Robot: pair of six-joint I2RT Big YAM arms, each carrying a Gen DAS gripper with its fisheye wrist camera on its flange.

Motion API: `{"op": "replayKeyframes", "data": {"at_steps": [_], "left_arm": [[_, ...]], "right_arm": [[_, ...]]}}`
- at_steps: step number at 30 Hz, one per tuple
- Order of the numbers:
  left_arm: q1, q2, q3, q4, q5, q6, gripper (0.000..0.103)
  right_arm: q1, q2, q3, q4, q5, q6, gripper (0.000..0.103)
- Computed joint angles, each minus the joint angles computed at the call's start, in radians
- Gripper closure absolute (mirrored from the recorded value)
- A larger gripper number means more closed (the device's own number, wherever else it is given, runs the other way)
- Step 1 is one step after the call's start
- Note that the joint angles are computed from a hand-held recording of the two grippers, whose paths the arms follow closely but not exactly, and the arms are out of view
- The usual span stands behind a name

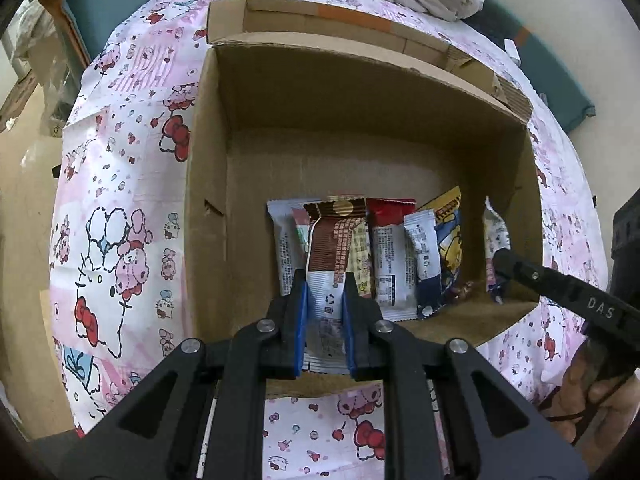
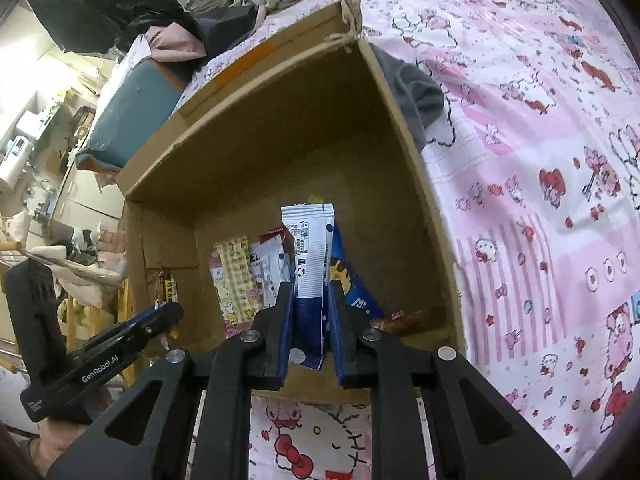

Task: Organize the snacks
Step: 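Lower both held snacks into the box and open both tools, then withdraw both tools from the box toward the bedspread beside it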

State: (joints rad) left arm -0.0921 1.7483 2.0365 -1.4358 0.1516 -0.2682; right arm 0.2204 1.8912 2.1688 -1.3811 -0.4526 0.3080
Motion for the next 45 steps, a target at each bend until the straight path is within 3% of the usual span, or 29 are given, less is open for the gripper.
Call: {"op": "replayKeyframes", "data": {"at_steps": [10,12,14,17,23,29,31,33,35,42,45], "left_arm": [[-0.008,0.000,0.001,0.004,-0.008,0.018,0.089],[-0.012,0.000,0.004,0.002,-0.012,0.022,0.084],[-0.016,-0.002,0.005,0.004,-0.017,0.021,0.066],[-0.020,-0.011,0.000,0.025,-0.043,0.001,0.051],[-0.020,-0.014,0.006,0.029,-0.026,0.009,0.035],[-0.012,-0.045,-0.018,0.048,-0.012,0.005,0.028],[-0.008,-0.058,-0.028,0.056,-0.017,0.007,0.027],[-0.004,-0.071,-0.039,0.064,-0.013,0.002,0.026],[-0.001,-0.079,-0.046,0.065,-0.007,-0.003,0.026],[-0.001,-0.105,-0.063,0.082,-0.019,-0.003,0.026],[0.001,-0.111,-0.070,0.082,-0.027,0.002,0.025]], "right_arm": [[0.000,-0.005,-0.009,0.012,-0.027,0.009,0.082],[-0.002,-0.008,-0.015,0.020,-0.040,0.021,0.082],[-0.002,-0.007,-0.011,0.016,-0.040,0.027,0.082],[-0.001,-0.005,-0.001,0.013,-0.042,0.027,0.082],[0.008,-0.022,-0.009,0.021,-0.038,0.023,0.082],[0.005,-0.060,-0.047,0.041,-0.021,0.030,0.081],[0.002,-0.078,-0.065,0.042,-0.017,0.038,0.073],[0.001,-0.105,-0.094,0.047,-0.015,0.048,0.047],[0.003,-0.136,-0.132,0.065,-0.038,0.055,0.039],[0.018,-0.205,-0.234,0.060,-0.032,0.043,0.039],[0.055,-0.161,-0.214,-0.051,0.025,-0.044,0.039]]}}
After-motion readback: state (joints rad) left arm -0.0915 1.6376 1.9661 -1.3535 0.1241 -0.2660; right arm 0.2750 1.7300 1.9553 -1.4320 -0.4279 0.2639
